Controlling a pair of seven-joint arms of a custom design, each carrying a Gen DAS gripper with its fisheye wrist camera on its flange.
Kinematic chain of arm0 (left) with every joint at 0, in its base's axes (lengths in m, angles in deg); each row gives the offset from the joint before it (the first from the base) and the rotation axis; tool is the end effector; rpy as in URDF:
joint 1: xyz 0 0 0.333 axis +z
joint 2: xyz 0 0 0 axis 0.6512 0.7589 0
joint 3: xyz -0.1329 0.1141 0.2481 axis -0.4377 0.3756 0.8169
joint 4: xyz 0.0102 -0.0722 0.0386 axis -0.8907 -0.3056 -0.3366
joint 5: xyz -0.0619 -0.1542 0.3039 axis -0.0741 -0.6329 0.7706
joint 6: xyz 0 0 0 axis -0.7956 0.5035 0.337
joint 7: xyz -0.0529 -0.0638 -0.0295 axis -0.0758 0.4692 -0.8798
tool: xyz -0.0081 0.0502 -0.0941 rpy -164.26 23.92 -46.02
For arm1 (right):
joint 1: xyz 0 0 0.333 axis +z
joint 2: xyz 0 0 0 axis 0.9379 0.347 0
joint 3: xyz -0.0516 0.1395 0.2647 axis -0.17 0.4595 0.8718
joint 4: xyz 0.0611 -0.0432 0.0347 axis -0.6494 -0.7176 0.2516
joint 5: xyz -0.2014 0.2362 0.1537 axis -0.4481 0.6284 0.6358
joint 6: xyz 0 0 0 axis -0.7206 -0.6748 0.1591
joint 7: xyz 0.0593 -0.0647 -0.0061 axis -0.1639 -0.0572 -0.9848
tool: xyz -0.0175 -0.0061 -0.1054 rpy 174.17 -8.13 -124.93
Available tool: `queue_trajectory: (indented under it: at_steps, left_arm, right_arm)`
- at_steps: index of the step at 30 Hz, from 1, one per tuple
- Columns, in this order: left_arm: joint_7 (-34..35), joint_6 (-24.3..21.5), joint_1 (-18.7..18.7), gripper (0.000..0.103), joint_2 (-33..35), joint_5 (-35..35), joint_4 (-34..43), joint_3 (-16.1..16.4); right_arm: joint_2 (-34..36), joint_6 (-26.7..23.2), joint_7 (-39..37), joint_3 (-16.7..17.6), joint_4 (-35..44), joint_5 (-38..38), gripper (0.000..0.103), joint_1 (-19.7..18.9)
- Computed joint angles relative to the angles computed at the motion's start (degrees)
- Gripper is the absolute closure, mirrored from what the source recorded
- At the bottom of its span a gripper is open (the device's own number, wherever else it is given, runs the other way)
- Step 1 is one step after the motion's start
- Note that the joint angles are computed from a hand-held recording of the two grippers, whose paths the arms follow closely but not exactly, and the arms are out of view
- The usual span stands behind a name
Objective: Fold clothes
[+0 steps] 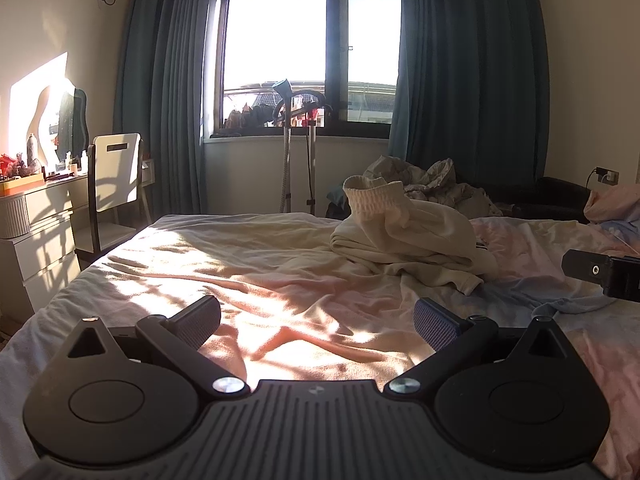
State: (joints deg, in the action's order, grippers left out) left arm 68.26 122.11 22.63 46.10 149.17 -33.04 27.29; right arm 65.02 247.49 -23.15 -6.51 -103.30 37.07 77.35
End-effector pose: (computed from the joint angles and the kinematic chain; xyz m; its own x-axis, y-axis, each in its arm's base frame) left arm 0.5571 -0.2572 0.5408 0.3278 -0.9447 -0.0076 -0.2895 -0.0928 -0.9527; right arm 0.6595 0.2319 0.5203 0.3789 -0.9176 -0.1200 -0.2498 0.0235 -0.9680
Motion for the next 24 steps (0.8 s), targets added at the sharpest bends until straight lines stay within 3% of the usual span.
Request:
queue_trajectory:
  at_steps: [21, 24]
  left_arm:
    - [-1.4, 2.3, 0.8, 0.000, -0.4, 0.4, -0.8, 0.0]
    - [-1.3, 2.7, 0.9, 0.000, -0.4, 0.2, -0.7, 0.1]
  right_arm:
    - [0.0, -0.8, 0.5, -4.5, 1.3, 1.7, 0.000, 3.6]
    - [0.1, -1.2, 1.0, -6.6, 2.1, 2.5, 0.000, 5.2]
